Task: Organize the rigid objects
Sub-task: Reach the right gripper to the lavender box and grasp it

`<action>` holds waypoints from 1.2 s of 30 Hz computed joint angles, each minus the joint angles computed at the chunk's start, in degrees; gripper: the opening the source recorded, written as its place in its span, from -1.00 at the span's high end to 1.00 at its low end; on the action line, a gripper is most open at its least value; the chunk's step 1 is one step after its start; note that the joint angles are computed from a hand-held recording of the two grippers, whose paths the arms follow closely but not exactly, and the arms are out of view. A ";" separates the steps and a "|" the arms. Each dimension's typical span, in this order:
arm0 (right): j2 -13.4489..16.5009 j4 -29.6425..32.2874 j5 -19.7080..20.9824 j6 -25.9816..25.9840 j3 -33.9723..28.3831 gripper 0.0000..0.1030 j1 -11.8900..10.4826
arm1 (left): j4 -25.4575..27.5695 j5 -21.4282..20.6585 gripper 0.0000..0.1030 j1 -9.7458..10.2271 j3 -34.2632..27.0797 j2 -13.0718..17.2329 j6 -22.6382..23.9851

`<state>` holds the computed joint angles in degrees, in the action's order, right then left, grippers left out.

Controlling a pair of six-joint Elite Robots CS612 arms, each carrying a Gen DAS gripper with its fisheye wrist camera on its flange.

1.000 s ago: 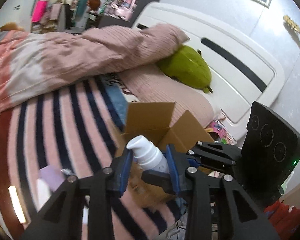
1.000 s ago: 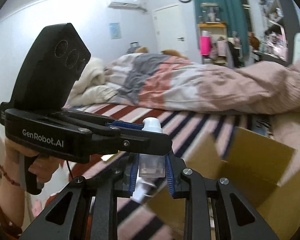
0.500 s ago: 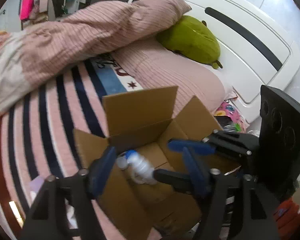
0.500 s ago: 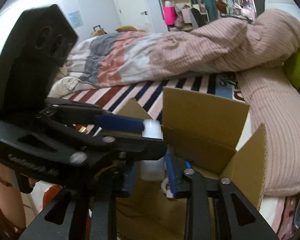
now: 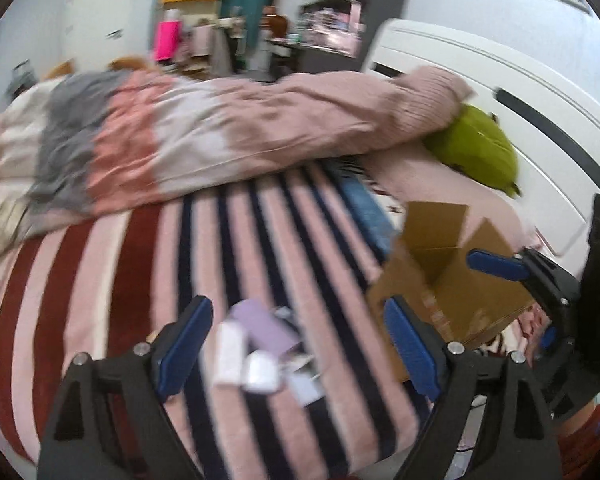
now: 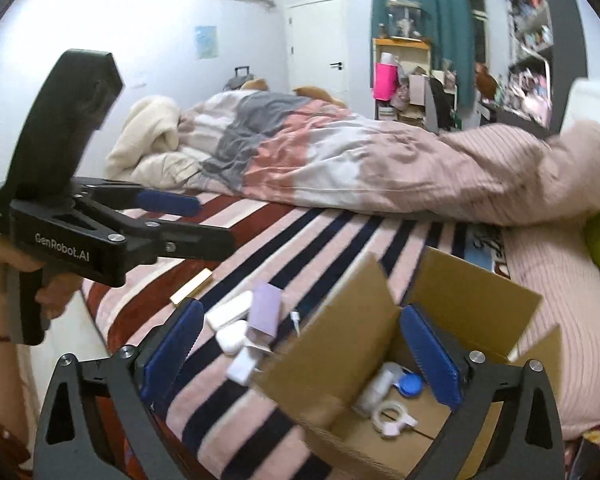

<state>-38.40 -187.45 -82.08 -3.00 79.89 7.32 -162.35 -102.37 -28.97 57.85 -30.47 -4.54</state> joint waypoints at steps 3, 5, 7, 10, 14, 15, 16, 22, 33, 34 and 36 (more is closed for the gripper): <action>1.48 1.46 1.52 -0.31 -2.66 -0.93 1.44 | -2.23 1.80 -0.66 1.37 3.35 -0.86 -1.66; 2.55 4.71 3.95 -0.66 -4.89 -0.93 2.13 | -3.39 2.76 -0.66 2.35 5.27 -1.15 -2.65; 3.61 6.87 4.81 -1.27 -6.68 -0.93 2.78 | -4.23 2.59 -0.66 3.09 6.32 -1.02 -3.37; 5.88 9.96 7.16 -1.10 -9.75 -0.93 3.51 | -5.33 2.22 -0.66 4.05 7.17 -0.41 -4.81; 8.76 13.55 5.84 0.49 -13.29 -0.92 4.09 | -5.62 0.10 -0.66 5.06 6.77 1.08 -6.43; 9.34 14.87 4.98 1.48 -14.20 -0.91 4.05 | -5.46 -0.43 -0.66 5.23 6.54 1.47 -6.54; 9.99 16.19 4.26 2.61 -15.22 -0.87 3.97 | -5.11 -0.86 -0.66 5.36 6.11 1.97 -6.51; 14.64 23.45 0.02 9.63 -22.42 -0.45 2.90 | -2.64 -2.12 -0.66 5.64 3.10 4.28 -6.61; 17.80 31.32 2.73 11.80 -27.94 0.37 1.38 | 0.76 -3.41 -0.66 5.50 -0.85 6.60 -6.65; 17.62 31.08 2.42 11.54 -27.67 0.37 1.47 | 0.77 -3.68 -0.66 5.46 -0.86 6.54 -6.64; 16.92 29.53 1.05 9.84 -26.54 0.38 1.89 | 0.09 -4.87 -0.66 5.42 -0.66 6.29 -6.90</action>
